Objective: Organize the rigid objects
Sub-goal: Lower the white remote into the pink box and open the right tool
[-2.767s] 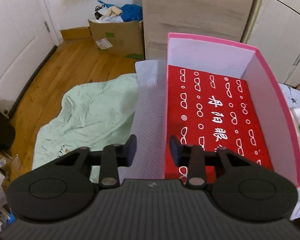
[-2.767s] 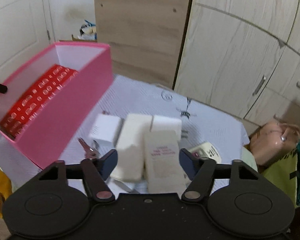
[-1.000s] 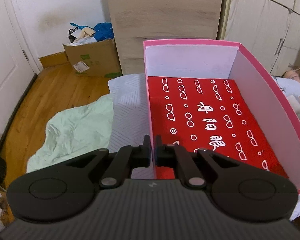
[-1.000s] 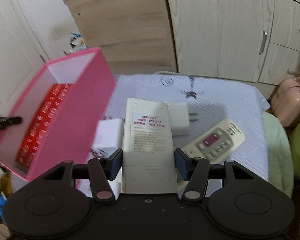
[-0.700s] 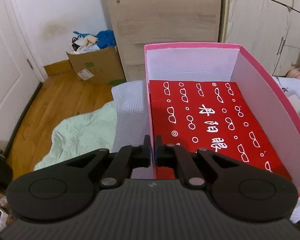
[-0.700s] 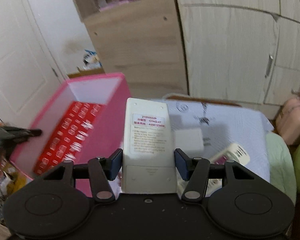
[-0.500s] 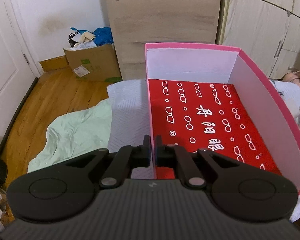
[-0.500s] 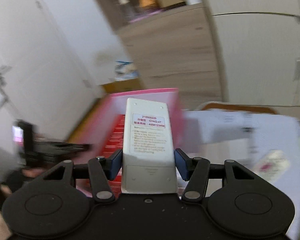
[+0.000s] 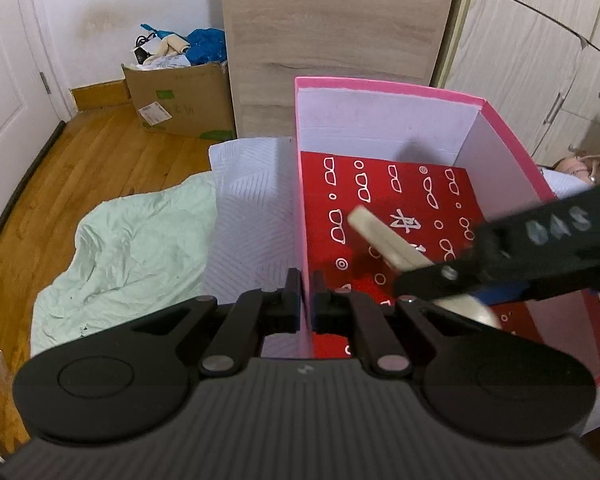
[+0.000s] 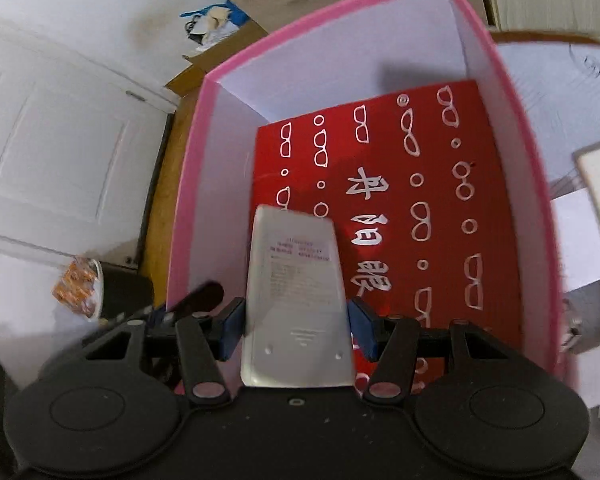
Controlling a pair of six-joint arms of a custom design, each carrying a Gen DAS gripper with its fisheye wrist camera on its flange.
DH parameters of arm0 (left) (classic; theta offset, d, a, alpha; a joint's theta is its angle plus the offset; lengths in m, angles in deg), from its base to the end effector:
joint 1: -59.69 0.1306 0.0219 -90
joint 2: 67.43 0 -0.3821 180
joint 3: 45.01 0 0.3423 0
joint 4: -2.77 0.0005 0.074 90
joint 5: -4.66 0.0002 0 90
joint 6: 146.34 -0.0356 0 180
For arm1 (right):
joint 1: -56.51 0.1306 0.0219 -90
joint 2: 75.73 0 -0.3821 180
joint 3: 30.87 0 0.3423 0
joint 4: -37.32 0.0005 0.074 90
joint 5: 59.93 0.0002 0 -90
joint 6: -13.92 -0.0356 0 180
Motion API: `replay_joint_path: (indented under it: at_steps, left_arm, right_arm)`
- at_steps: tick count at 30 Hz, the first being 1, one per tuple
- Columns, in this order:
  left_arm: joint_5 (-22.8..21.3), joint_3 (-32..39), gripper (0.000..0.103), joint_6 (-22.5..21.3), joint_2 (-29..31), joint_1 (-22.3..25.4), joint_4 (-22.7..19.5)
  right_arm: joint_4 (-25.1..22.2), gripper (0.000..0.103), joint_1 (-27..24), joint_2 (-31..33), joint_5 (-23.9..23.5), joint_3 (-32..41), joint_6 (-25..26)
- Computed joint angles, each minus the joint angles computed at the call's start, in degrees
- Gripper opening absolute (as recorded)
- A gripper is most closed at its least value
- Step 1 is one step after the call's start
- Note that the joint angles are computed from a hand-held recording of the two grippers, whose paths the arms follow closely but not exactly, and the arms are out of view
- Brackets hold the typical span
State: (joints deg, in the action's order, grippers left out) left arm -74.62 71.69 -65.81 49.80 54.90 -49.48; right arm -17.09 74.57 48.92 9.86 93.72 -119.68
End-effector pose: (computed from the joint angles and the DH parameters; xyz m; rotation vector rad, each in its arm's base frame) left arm 0.6021 -0.0576 0.3803 0.3854 2.4498 -0.1983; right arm 0.6083 0.2108 0.3570 0.4399 2.6282 0.8440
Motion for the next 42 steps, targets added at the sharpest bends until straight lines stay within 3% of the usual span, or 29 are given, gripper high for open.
replay_joint_path:
  at_steps: [9, 13, 16, 20, 23, 26, 32, 34, 38, 42]
  left_arm:
    - [1.19, -0.26, 0.004, -1.07, -0.06, 0.46, 0.09]
    - [1.49, 0.13, 0.005, -0.86, 0.05, 0.46, -0.44]
    - [1.43, -0.11, 0.005, -1.6, -0.02, 0.44, -0.13]
    - [1.7, 0.13, 0.005, -1.56, 0.1, 0.52, -0.4]
    - [1.8, 0.37, 0.005, -1.28, 0.16, 0.63, -0.79]
    - [1.9, 0.25, 0.005, -1.29, 0.15, 0.68, -0.57]
    - [1.27, 0.34, 0.005, -0.7, 0.17, 0.55, -0.74]
    - [1.11, 0.79, 0.004, -0.6, 0.29, 0.52, -1.34]
    - [0.57, 1.5, 0.004, -0.43, 0.55, 0.43, -2.3]
    - [-0.12, 2.49, 0.004, 0.0, 0.96, 0.16, -3.28]
  right_arm:
    - [-5.44, 0.061, 0.57, 7.75, 1.31, 10.2, -2.72]
    - [-7.46, 0.064, 0.76, 9.98, 1.07, 14.81, -0.41]
    - [-5.48, 0.069, 0.08, 9.38, -2.23, 14.05, -0.33]
    - [-7.14, 0.069, 0.22, 7.8, 2.21, 14.26, 4.88]
    - [-4.93, 0.069, 0.73, 2.89, 6.46, 10.03, 10.82]
    - [0.18, 0.069, 1.2, -4.1, 9.27, 2.32, 17.49]
    - [14.14, 0.08, 0.31, -16.88, 14.1, -13.63, 28.68]
    - [11.22, 0.08, -0.48, -18.18, 14.0, -13.73, 32.11]
    - [8.42, 0.08, -2.81, -21.57, 10.5, -17.24, 34.03]
    - [7.57, 0.08, -3.35, -25.53, 12.64, -23.46, 40.02]
